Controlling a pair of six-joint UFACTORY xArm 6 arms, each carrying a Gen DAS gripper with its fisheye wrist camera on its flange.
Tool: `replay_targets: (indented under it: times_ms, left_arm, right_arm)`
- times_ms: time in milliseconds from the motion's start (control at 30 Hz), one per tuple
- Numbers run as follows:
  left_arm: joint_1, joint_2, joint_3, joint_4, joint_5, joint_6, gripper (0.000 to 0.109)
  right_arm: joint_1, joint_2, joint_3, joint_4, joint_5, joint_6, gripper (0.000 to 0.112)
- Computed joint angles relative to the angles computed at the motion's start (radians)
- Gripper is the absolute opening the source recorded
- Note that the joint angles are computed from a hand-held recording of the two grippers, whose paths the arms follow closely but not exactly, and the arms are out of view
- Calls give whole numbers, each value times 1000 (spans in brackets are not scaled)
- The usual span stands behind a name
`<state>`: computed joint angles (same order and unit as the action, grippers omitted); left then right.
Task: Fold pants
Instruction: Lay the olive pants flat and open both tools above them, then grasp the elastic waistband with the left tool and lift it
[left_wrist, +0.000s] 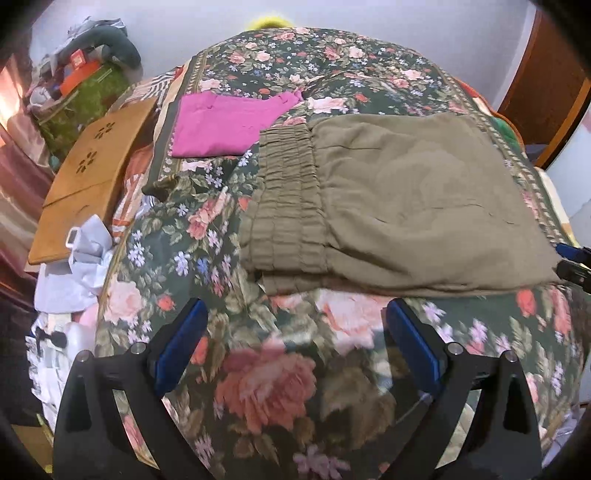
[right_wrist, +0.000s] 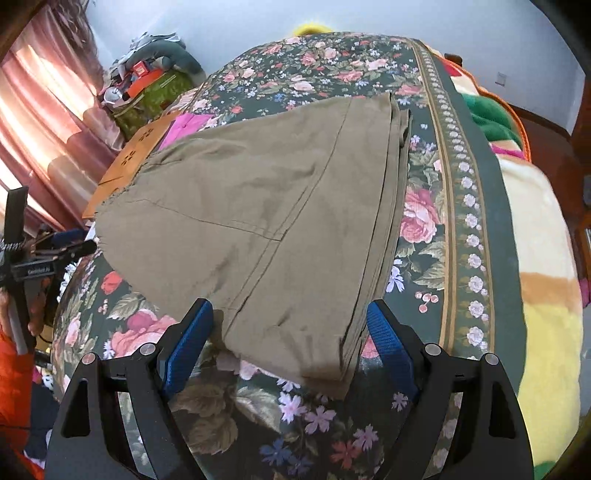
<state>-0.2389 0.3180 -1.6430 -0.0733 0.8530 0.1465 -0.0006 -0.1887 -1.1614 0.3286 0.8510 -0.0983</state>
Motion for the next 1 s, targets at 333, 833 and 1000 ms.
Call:
replay_targets:
  times_ms: [333,833,1000]
  left_arm:
    - [3,-55,-1,-143,-29,-36,98]
    - [33,39,-53,-448,147,-27,98]
    - [52,111,-136,-540,194,-27,99]
  right_arm:
    - [72,2,-43,-65,-156,11,83]
    - [123,102,-58,-79,-162,-44,83]
    - [110,106,-60,-6,-131,-73,83]
